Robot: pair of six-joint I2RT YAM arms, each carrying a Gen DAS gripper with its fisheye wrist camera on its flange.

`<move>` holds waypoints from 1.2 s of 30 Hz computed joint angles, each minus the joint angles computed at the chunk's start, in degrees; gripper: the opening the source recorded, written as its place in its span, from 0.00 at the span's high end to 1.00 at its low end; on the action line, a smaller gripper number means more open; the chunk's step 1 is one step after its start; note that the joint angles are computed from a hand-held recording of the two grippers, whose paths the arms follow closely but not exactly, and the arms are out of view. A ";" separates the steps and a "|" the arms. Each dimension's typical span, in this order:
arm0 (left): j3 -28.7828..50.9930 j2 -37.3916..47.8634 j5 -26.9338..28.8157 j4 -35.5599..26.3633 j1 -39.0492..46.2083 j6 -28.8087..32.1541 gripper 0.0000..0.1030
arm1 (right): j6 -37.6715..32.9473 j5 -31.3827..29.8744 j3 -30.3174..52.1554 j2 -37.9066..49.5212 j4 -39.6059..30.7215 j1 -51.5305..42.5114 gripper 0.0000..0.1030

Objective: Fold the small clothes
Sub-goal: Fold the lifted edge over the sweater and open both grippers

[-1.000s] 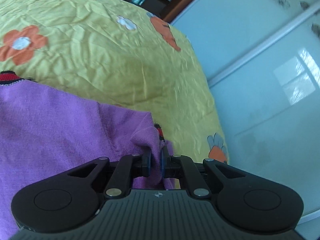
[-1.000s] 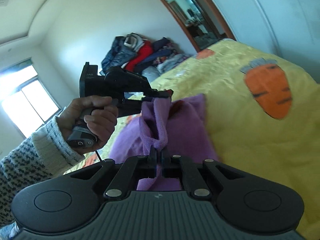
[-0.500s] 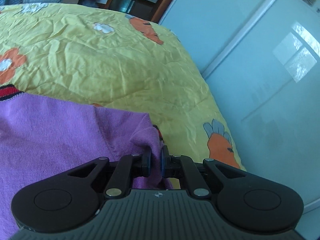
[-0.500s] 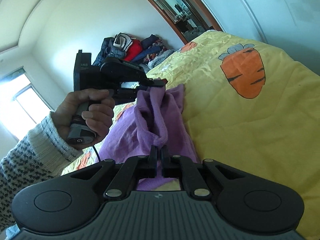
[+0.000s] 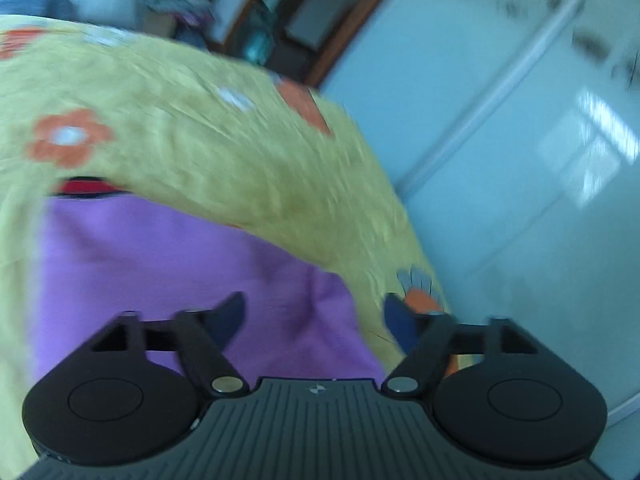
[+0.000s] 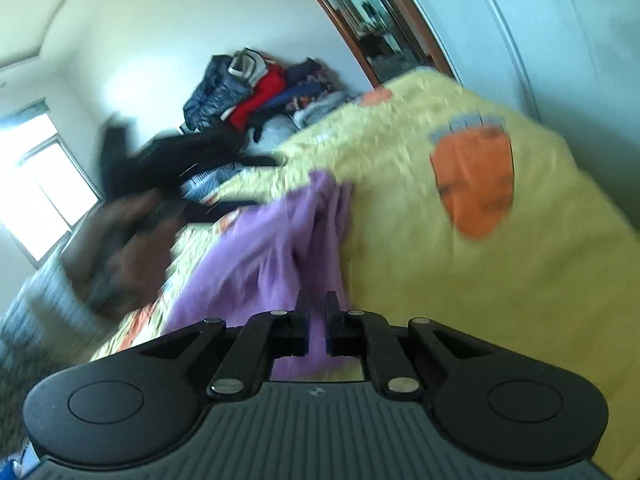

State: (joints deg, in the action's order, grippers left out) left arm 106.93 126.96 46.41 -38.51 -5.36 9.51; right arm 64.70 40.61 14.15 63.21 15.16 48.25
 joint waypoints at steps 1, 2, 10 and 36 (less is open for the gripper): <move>-2.32 -1.48 1.84 -0.77 2.53 1.51 0.20 | -4.70 -6.58 -1.27 -1.24 3.96 -5.53 0.91; -4.53 -2.82 3.13 -2.12 4.93 3.71 0.20 | -7.85 -15.11 -1.66 -0.88 7.15 -12.04 0.84; -31.02 -15.71 2.31 7.33 14.93 17.41 0.17 | -14.27 -48.15 7.34 21.48 20.45 -33.69 0.43; -52.76 -24.65 -9.06 31.38 10.50 23.77 0.16 | -28.59 -60.23 27.92 41.32 13.96 -50.38 0.79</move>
